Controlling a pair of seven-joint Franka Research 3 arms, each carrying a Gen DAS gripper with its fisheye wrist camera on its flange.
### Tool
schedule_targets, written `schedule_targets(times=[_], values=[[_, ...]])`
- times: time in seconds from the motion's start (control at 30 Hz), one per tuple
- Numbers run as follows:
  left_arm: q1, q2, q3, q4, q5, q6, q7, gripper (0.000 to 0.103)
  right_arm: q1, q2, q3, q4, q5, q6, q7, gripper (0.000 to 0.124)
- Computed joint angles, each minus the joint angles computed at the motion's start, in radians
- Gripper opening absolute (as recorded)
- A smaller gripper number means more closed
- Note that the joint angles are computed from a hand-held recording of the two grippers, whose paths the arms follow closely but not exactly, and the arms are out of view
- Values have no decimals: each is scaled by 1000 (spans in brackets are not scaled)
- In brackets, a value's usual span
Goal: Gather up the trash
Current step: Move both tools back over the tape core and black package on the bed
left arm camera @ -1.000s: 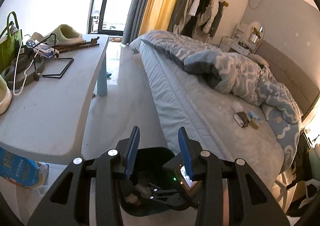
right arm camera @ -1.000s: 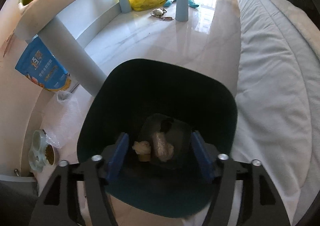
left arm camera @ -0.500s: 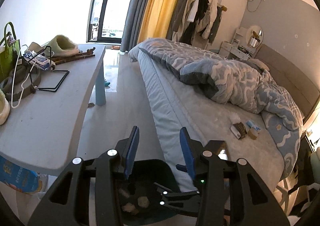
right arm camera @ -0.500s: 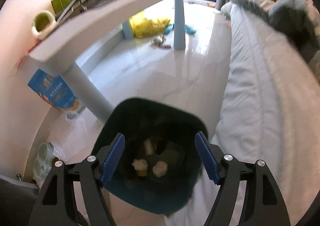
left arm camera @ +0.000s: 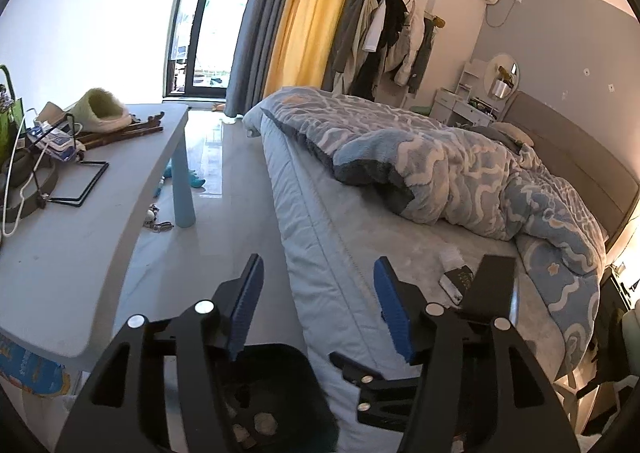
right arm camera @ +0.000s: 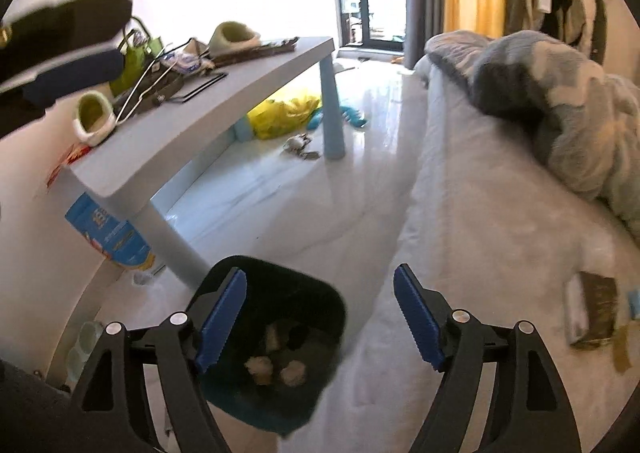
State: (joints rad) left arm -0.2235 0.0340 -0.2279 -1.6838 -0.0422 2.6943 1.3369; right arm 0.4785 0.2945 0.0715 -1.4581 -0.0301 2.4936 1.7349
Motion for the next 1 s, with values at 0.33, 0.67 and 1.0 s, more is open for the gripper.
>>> schedule_targets(times=[0.33,0.67,1.0], values=[[-39,103,-26,119,87,-24,-69,66,-64,-97,-22,-122,1,72,14,79],[-93,219,-43,257,153,-72,-99,72,-139,-177,-35,-224,-11,117,39,82],[-149,326,-47,394,191,-126,-111,72,-213,-248,-43,-325,-12,132,28,83]])
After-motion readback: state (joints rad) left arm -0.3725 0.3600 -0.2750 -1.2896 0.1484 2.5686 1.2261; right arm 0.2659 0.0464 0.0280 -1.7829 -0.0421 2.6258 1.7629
